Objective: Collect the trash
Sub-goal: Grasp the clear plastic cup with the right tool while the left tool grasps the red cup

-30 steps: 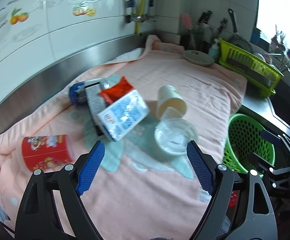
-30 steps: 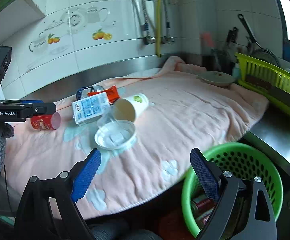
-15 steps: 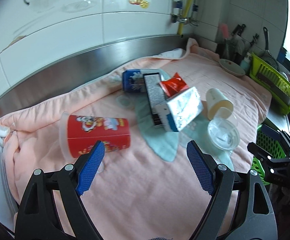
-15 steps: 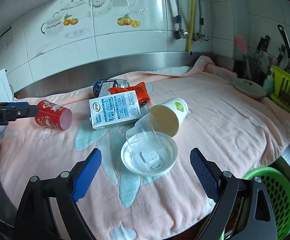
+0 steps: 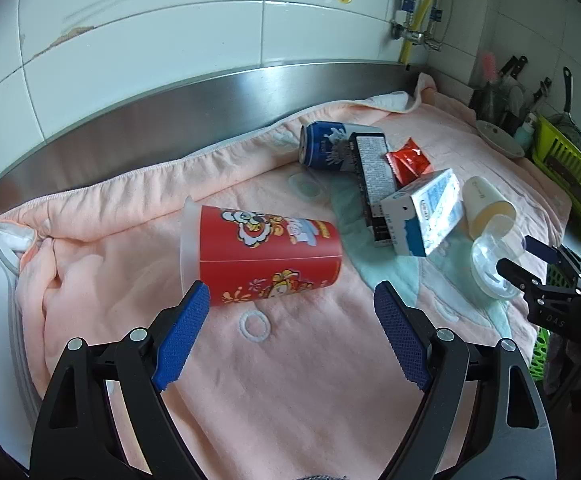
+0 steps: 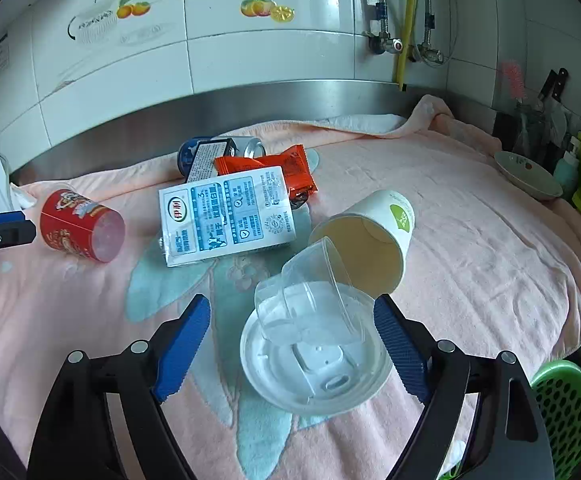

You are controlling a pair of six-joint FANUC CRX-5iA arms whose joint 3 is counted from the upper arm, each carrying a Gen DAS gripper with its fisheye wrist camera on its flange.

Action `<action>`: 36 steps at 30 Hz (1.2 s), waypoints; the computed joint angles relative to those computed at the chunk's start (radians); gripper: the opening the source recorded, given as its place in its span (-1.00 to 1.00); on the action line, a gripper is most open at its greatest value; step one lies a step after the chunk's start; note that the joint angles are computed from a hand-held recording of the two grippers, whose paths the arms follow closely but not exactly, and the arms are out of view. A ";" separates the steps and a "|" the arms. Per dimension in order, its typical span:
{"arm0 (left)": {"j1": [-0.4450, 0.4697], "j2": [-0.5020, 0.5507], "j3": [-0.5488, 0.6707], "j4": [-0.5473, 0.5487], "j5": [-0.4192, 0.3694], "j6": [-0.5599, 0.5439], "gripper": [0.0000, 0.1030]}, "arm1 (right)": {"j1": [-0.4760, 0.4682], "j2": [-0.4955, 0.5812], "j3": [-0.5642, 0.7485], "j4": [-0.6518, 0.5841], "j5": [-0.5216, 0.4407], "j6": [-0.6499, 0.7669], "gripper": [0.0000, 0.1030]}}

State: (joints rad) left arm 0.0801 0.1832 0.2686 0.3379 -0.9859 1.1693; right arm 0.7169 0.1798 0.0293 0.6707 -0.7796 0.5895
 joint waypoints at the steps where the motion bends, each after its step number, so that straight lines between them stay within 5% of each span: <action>1: 0.001 0.008 0.008 -0.006 -0.002 0.009 0.62 | -0.002 0.009 0.011 -0.006 -0.005 0.010 0.56; 11: 0.026 0.089 0.086 0.019 -0.035 0.041 0.62 | -0.011 0.063 0.078 -0.060 -0.044 0.073 0.25; 24: 0.060 0.055 0.031 0.074 0.006 -0.017 0.62 | -0.016 0.076 0.096 -0.110 -0.030 0.107 -0.26; 36: 0.080 0.144 0.097 0.129 -0.029 -0.016 0.62 | -0.008 0.048 0.061 -0.097 0.002 0.090 -0.39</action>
